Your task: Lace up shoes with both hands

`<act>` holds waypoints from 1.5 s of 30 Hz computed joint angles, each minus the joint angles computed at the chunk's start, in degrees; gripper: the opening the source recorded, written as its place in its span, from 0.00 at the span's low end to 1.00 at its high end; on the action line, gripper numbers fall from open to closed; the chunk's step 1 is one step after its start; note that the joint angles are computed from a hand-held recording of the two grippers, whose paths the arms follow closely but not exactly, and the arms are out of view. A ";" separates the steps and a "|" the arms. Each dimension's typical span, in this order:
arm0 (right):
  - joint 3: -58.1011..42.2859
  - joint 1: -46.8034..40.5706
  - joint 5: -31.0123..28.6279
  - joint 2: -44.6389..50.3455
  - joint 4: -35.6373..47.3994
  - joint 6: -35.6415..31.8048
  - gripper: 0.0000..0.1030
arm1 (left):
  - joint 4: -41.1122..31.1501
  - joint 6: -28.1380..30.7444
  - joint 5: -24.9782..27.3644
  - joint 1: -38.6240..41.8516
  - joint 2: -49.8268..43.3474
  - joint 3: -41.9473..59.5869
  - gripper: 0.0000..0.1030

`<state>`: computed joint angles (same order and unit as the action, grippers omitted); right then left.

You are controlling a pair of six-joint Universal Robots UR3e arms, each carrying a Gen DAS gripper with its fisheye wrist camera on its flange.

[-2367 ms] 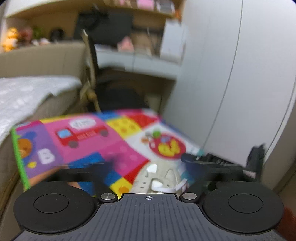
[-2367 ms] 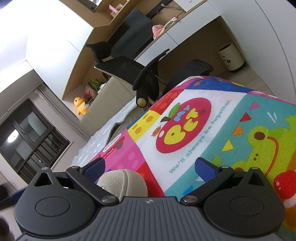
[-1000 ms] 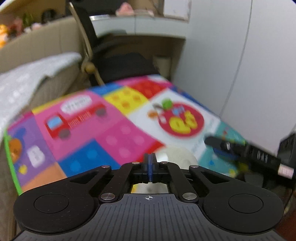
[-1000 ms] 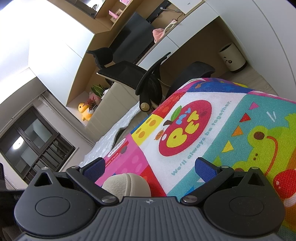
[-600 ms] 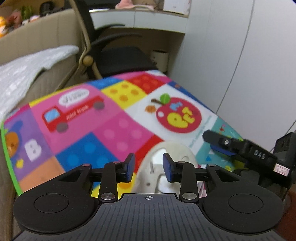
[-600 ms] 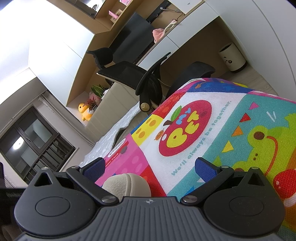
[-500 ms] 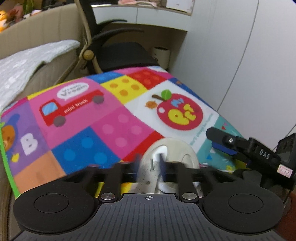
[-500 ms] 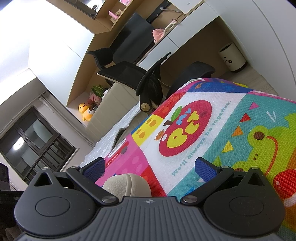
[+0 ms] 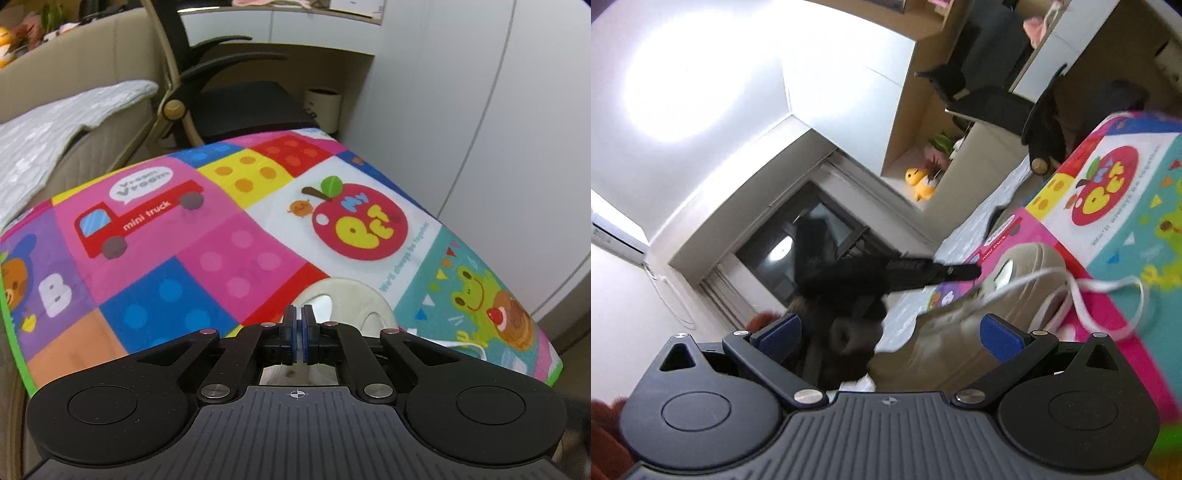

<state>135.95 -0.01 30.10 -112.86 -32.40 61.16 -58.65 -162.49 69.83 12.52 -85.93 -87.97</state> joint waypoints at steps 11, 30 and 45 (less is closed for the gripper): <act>-2.54 10.84 1.13 5.31 -3.80 2.10 1.00 | -7.35 -4.01 -10.24 10.95 2.19 23.67 0.09; -11.20 18.78 9.58 15.96 8.53 -7.93 1.00 | -5.90 -5.15 0.05 2.12 -2.00 3.93 0.09; -9.48 18.34 11.26 11.73 9.39 -9.63 1.00 | -6.09 -14.07 -9.36 8.16 -1.41 11.39 0.03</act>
